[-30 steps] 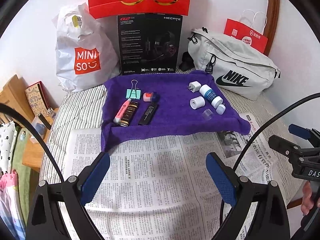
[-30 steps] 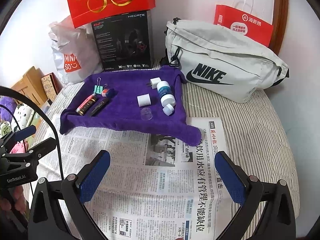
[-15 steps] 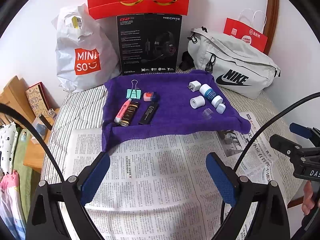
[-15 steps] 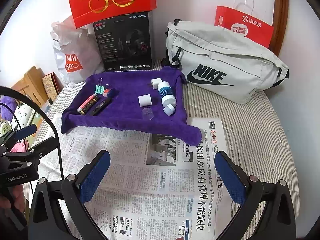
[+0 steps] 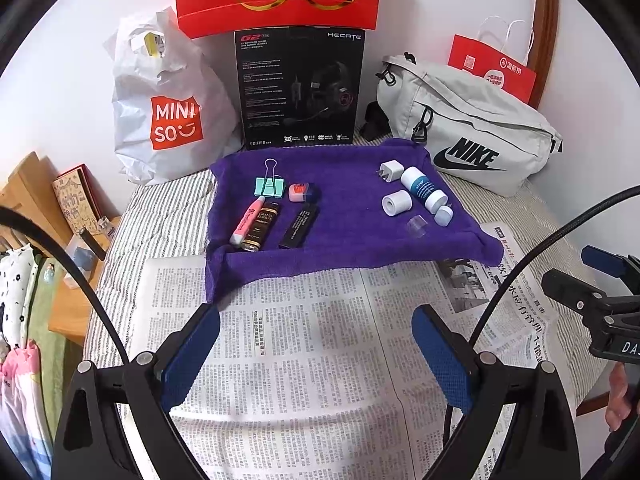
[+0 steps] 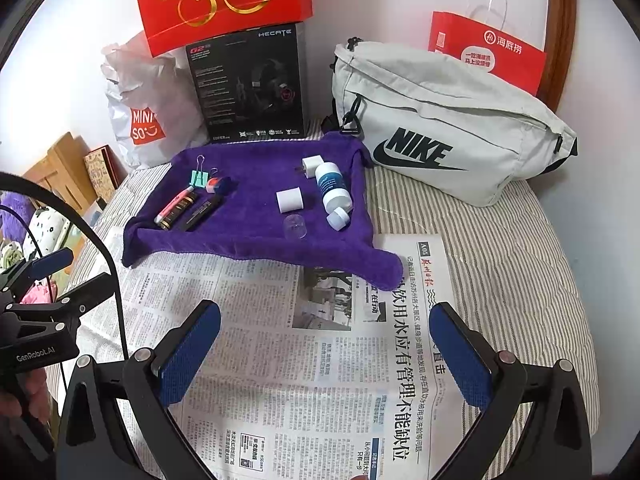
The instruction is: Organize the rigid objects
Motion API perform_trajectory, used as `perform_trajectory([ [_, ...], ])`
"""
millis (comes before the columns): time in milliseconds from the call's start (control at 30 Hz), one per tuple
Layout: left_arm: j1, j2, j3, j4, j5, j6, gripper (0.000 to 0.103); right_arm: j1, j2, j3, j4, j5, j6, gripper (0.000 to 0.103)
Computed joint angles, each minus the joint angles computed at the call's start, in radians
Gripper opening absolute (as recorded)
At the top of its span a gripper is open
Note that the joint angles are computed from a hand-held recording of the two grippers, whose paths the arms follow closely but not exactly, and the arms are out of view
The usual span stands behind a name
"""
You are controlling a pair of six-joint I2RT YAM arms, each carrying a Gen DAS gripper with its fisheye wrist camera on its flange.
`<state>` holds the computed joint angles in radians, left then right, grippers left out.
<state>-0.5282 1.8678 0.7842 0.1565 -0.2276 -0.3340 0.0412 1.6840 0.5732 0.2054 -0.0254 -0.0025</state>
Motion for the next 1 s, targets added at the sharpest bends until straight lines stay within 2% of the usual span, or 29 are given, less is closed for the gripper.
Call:
perform_trajectory([
  [400, -0.001, 0.001, 0.0, 0.002, -0.003, -0.001, 0.097, 0.001, -0.001, -0.004, 0.003, 0.001, -0.001, 0.103],
  [533, -0.001, 0.002, -0.002, 0.004, -0.004, -0.002, 0.097, 0.011, -0.001, -0.007, 0.01, 0.031, 0.006, 0.103],
  [1000, -0.004, -0.006, -0.007, 0.008, -0.004, -0.002, 0.097, -0.001, 0.008, -0.006, 0.014, 0.004, 0.0, 0.103],
])
